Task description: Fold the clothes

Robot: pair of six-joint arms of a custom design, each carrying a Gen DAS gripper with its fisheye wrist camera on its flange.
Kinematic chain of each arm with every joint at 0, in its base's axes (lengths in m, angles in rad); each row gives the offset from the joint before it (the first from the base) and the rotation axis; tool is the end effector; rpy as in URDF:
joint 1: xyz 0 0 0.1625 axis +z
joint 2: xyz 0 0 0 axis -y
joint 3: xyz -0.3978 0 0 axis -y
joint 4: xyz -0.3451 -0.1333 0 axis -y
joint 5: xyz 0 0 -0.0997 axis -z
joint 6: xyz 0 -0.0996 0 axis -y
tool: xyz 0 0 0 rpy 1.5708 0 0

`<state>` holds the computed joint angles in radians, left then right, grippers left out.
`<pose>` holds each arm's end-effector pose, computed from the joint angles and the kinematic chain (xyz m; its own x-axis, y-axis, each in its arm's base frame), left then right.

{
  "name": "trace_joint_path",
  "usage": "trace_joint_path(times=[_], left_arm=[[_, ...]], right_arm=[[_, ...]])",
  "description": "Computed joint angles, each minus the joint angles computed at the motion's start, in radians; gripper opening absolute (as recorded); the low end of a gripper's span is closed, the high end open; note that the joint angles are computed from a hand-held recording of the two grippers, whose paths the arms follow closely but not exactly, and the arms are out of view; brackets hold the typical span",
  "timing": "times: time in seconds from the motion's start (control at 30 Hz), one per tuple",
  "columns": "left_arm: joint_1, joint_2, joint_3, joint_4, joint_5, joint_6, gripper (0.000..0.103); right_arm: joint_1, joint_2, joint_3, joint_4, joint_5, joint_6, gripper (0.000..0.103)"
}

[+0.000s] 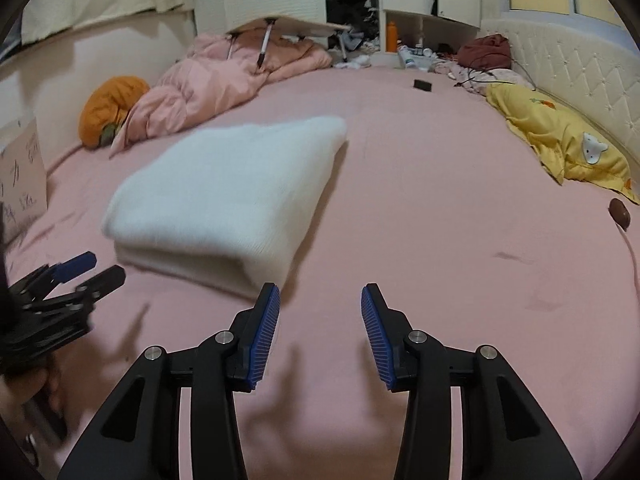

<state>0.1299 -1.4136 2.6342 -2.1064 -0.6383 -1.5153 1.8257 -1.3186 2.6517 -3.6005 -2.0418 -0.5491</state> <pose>-0.1909 -0.2400 0.1222 -0.7430 -0.0637 -0.6662 0.4686 0.6612 -0.5859 0.1644 -0.2816 0.2082 -0.6972 -0.3387 0.6318 -0.6534 0.6629 -0.3656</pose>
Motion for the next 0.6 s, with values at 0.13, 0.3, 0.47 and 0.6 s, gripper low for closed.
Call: trace_joint_path(times=[0.13, 0.3, 0.47, 0.6], left_arm=[[0.092, 0.045, -0.057, 0.0, 0.0, 0.297, 0.049], [0.027, 0.286, -0.188, 0.513, 0.145, 0.295, 0.05], [0.005, 0.51, -0.323, 0.936, 0.229, 0.122, 0.06], [-0.032, 0.566, -0.376, 1.058, 0.186, 0.043, 0.062]], right_arm=[[-0.018, -0.035, -0.021, 0.063, 0.013, 0.02, 0.044], [-0.043, -0.034, -0.036, 0.095, 0.023, 0.05, 0.044], [-0.06, -0.012, -0.05, 0.123, 0.022, 0.087, 0.044], [-0.069, -0.019, -0.05, 0.129, 0.035, 0.092, 0.044]])
